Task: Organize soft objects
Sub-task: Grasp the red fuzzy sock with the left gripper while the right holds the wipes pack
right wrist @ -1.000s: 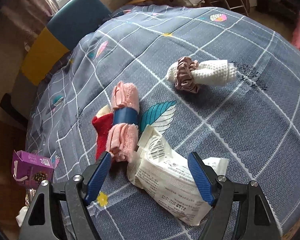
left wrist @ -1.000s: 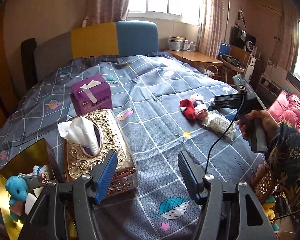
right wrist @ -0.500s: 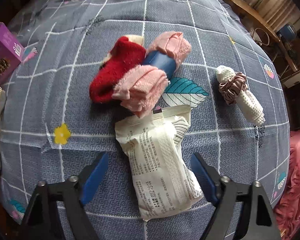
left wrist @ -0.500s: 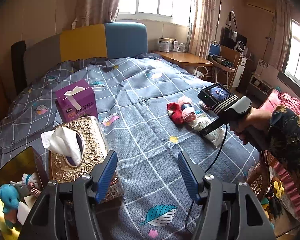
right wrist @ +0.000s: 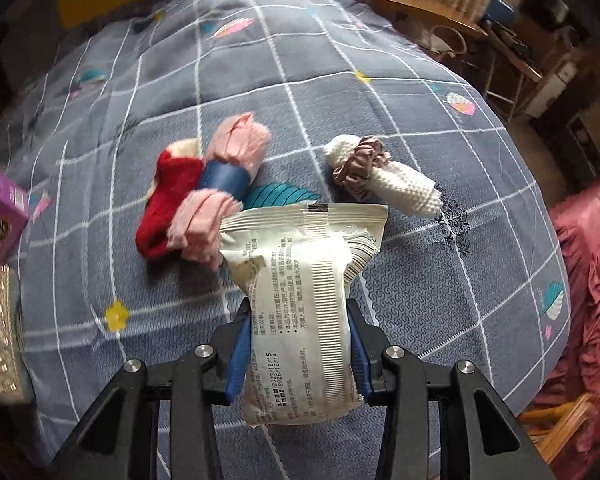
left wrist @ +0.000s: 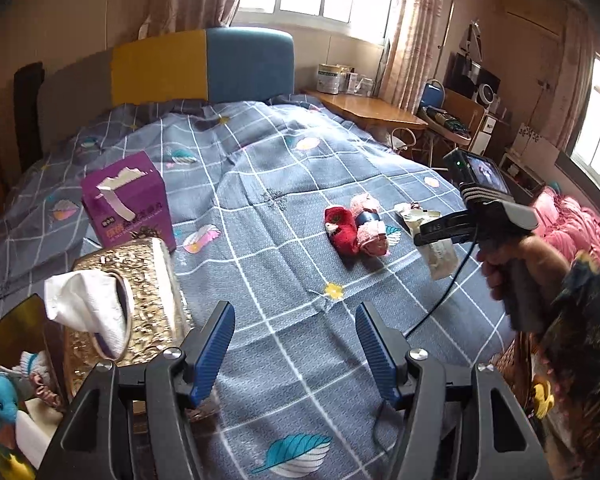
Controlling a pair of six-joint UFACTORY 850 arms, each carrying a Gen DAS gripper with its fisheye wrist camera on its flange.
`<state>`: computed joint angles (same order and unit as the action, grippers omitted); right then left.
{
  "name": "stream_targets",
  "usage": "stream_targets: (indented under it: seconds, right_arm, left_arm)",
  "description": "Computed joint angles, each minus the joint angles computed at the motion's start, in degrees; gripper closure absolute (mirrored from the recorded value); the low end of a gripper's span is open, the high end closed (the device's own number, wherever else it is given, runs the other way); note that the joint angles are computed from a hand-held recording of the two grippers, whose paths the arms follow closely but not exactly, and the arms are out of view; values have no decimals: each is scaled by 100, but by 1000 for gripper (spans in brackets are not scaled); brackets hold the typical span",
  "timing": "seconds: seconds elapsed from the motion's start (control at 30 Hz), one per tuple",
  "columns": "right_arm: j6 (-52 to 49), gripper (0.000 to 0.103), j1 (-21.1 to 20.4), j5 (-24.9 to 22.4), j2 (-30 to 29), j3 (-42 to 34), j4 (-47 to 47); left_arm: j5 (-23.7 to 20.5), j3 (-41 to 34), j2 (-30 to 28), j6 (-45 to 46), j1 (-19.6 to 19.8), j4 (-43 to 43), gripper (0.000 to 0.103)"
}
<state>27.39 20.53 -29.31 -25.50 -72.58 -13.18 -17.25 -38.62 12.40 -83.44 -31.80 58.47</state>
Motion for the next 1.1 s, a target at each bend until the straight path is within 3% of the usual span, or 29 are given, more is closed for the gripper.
stream_targets:
  seconds: [0.13,0.37,0.53,0.6,0.83,1.0,1.1]
  right_arm:
    - [702,60,-5,-17,-517,-414,-243]
    - [488,58,-78,211,-700,-415,6]
    - [178,57,-133,261,-687,-389,369]
    - [104,56,-141,272,-669,-362,461]
    - [-217,55,-215,335,-655,-338,799]
    - [-498,55,-202,370,-631,-315,1003]
    - [-495,55,-176,373,-618,-298,977]
  left_arm:
    - [114,-332,-463,552,125,-691,40]
    - [385,-1010,-1418,1398,373,-1736,40]
    - [593,-1721,-2255,3130,603,-3556,49]
    - [523,-2027,-2558,3462,637,-3860,55]
    - [394,-3138,-3582,6112,774,-6243,62]
    - [65,-3917,-4288,7053,843,-7168,62]
    - [-108,-4299,-4649,6881,840,-6982,62]
